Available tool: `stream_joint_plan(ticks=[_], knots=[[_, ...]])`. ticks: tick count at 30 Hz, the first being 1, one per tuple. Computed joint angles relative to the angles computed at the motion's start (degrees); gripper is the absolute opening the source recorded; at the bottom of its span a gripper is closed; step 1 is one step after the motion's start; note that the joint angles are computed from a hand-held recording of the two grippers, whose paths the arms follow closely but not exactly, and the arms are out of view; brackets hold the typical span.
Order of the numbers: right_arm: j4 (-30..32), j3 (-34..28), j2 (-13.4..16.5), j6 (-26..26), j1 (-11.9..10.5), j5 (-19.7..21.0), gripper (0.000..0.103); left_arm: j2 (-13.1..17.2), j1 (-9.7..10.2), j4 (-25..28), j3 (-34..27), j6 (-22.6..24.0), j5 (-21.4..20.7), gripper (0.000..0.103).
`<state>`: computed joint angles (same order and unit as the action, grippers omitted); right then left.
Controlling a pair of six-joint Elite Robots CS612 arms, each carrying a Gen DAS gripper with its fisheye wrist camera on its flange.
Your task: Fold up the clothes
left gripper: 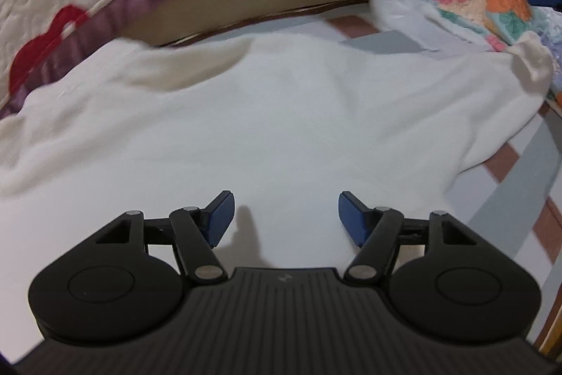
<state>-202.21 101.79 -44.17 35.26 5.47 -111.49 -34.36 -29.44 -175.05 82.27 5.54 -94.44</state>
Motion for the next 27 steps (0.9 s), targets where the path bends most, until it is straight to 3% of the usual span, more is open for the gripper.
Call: stream_joint_plan(ticks=[2,4,10,11,12,13,14,16,19,21,23,27], knots=[[2.27,-2.07,0.17,-2.37,0.36,8.39,0.065,-0.83,1.04,1.26,0.39,0.41,2.48,0.065],[6.34,-5.68,1.04,-6.8,1.63,13.36,0.065,-2.11,2.32,-0.16,1.9,1.38,5.11,0.066],[23.63,-22.04,5.92,-25.79,5.78,24.94,0.065,-3.56,7.36,-1.16,3.04,4.05,6.66,0.068],[27.6,-25.07,6.82,-28.42,6.25,27.12,0.056,-3.3,8.16,-1.52,2.6,4.37,7.74,0.068],[30.29,-27.76,7.75,-28.64,6.48,29.18,0.04,-3.0,8.94,-1.97,2.08,4.75,8.96,0.068],[31.17,-30.29,8.83,-26.47,6.69,30.26,0.006,-2.67,9.74,-2.52,1.53,4.87,9.71,0.068],[32.04,-32.91,9.97,-24.31,6.9,31.32,0.003,-2.32,10.58,-3.12,0.98,4.74,10.0,0.068],[34.89,-37.81,12.06,-21.76,7.35,32.06,0.002,-1.49,12.26,-4.04,-0.43,4.14,10.05,0.068],[40.2,-42.73,14.14,-22.91,8.06,31.42,0.004,0.41,14.59,-3.32,-3.96,1.63,8.25,0.068],[44.16,-45.0,15.27,-24.8,8.52,30.27,0.012,2.12,15.6,-1.84,-7.22,0.47,7.39,0.068],[47.32,-47.32,16.9,-26.53,9.04,27.05,0.05,3.74,16.46,-0.08,-10.76,0.13,5.55,0.068],[50.39,-50.64,19.62,-32.3,9.64,23.48,0.054,7.24,17.54,3.06,-18.4,-1.37,-1.21,0.068]])
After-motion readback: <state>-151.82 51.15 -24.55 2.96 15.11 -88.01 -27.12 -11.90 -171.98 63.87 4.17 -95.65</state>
